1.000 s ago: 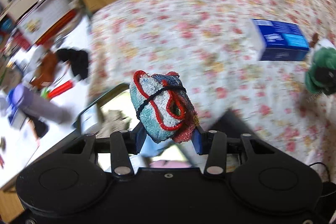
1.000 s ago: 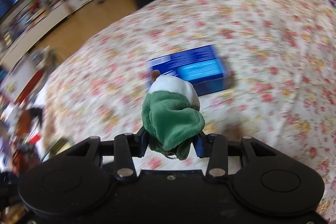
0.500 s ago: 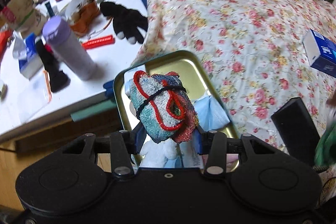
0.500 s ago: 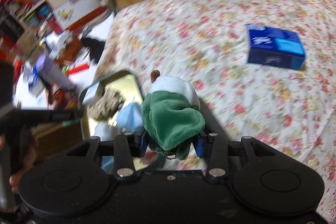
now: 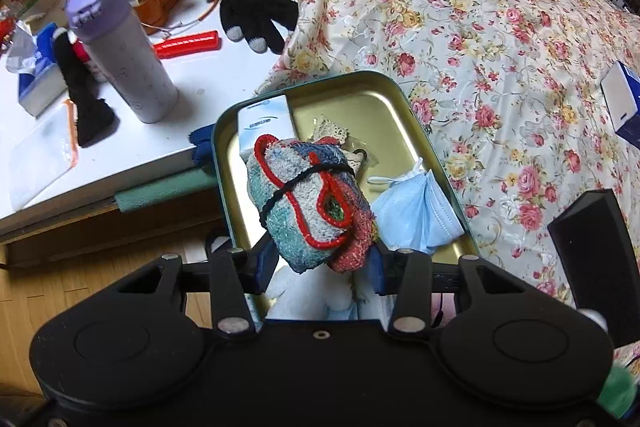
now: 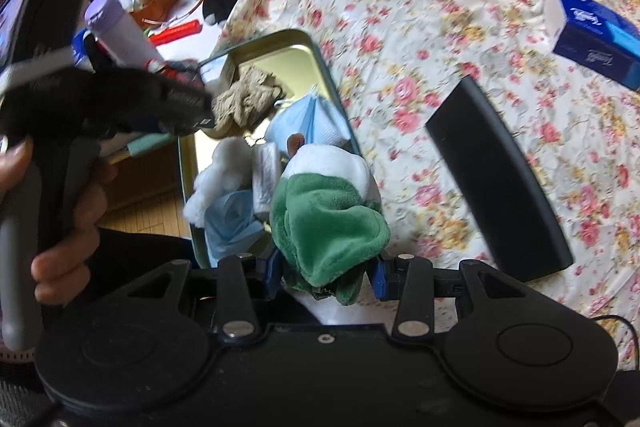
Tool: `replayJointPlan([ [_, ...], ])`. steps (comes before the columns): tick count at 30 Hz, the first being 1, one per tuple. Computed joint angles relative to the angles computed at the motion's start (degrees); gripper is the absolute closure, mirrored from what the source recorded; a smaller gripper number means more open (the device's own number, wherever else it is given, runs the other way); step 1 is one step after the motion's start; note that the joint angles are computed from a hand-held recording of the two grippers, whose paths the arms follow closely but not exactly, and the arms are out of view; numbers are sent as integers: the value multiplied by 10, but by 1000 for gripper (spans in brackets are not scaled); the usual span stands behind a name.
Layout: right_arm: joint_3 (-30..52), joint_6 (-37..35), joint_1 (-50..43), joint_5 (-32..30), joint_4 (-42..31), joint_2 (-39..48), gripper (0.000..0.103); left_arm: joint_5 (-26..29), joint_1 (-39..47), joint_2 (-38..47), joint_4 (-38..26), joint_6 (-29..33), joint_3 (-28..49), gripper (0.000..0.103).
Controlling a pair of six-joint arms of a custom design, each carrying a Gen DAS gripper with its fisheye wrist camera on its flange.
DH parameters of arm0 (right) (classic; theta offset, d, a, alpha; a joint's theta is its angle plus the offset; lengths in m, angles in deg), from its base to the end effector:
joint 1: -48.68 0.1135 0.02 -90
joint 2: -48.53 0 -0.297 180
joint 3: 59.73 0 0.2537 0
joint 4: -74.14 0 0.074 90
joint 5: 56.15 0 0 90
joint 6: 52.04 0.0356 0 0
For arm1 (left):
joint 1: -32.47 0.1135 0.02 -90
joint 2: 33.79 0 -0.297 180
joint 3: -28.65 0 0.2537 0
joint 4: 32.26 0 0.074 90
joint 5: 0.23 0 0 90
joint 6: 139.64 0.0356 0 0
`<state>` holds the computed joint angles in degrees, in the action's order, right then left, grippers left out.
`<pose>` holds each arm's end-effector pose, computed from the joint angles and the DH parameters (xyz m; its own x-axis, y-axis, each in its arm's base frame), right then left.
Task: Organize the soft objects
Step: 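Carry the pouch and green plush to the tray, left releasing the pouch inside, then lower the green plush toy into the gold tray and open the right tool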
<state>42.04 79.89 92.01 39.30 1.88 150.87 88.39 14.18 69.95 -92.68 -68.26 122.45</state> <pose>0.2711 0.2511 0.2966 -0.9599 0.0090 -0.2803 -0.0286 0.9911 0.1298 0.3585 -0.1176 0.2550 -0.9452 -0.0238 -0.3258 0.0045 0.9963 -0.0858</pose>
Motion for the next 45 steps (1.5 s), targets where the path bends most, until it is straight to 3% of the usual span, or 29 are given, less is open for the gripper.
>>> replayJointPlan([
  [10, 37, -9, -9, -9, -7, 53, 63, 3, 2, 96, -23, 30, 110, 57],
  [17, 63, -16, -21, -16, -12, 83, 63, 1, 1, 120, -5, 45, 143, 37],
  [26, 80, -30, -34, -15, -12, 103, 63, -47, 10, 78, 7, 15, 64, 37],
  [28, 83, -31, -36, -16, -12, 106, 63, -55, 14, 55, 24, 4, 24, 27],
  [29, 88, -33, -37, -17, -13, 110, 63, -61, 16, 42, 38, 1, 1, 16],
  [33, 119, -42, -40, -13, -26, 132, 63, -102, 17, 15, 73, -15, -54, 14],
  [45, 305, -73, -48, 20, -84, 239, 62, -53, 34, 36, 61, -11, -45, 13],
])
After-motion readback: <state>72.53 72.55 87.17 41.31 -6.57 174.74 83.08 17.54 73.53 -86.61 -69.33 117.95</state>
